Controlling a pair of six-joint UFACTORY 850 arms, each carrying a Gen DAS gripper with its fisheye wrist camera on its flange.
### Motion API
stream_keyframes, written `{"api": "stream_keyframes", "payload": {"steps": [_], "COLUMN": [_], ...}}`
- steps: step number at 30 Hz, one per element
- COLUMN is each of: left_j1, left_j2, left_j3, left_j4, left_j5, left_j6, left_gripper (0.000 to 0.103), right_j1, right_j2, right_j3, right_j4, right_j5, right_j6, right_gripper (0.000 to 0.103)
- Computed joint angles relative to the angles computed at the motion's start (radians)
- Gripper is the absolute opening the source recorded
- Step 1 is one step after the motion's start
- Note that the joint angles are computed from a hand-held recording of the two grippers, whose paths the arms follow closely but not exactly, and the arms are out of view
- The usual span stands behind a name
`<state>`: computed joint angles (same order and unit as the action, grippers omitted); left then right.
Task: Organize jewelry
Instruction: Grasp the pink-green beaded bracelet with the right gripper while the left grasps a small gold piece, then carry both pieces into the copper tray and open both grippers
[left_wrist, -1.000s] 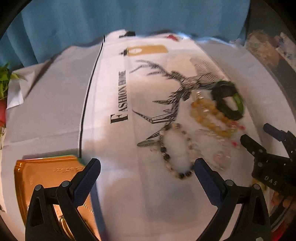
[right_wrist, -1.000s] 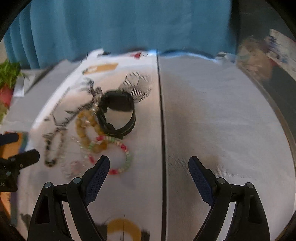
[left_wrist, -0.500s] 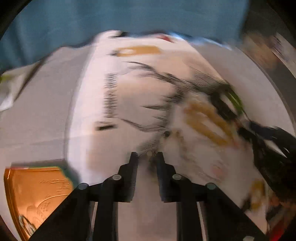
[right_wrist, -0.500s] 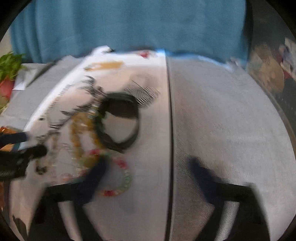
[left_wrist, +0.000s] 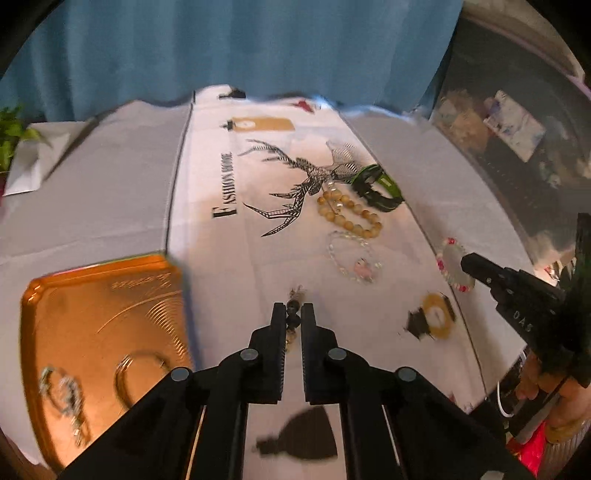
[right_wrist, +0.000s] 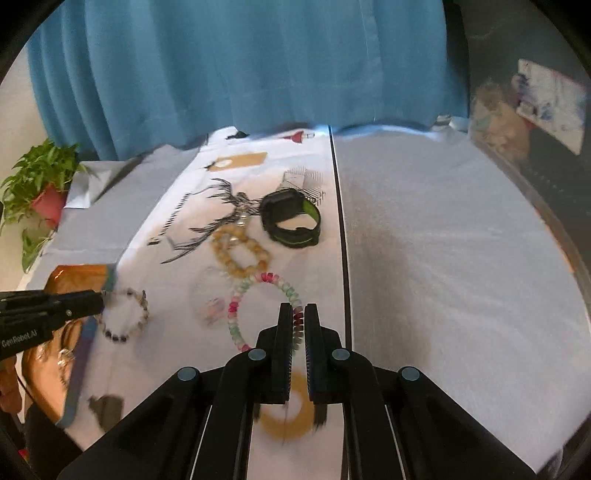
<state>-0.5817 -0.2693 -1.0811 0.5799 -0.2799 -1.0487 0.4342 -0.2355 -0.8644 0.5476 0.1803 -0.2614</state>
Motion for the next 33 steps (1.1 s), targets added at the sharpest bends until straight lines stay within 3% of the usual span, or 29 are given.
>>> {"api": "stream_keyframes", "payload": {"steps": [3,5,9,16,24,33], "left_j1": [-0.025,-0.036,-0.046,-0.081,-0.127,-0.122], "left_j2": [0.079,0.123,0.170,0.291,0.434,0.599], "left_j3": [0.067,0.107,0.148,0.205,0.285,0.427], "left_j4": [0.135,0.189,0.220,0.301,0.377,0.392], "left_j5": [-0.009,-0.011,-0.026,-0.064,-0.154,-0.230], "left_j6": [-0.149,-0.210,-0.262,-0.364,-0.459,-0.521], "left_gripper": [0.006,0.005,0.005,0.005,0.005,0.005], "right_j1": [0.041,0.065,0.115,0.166,0.282,0.434], "right_j2": [0.069,0.099,0.152,0.255,0.351,0.321], "right_j3": [0.056,0.083,0.131,0.198,0.231,0.192], "right_j4": [0.195,0.236,0.421,0.545,0.689,0.744], "right_j5": [0.015,0.021,0.044,0.065,0.108,0.131], "right_j6": [-0.176,-0.200,-0.350,-0.439,-0.581,-0.615], "right_gripper": [0.006,0.006,0.006,0.006,0.006,0.006]}}
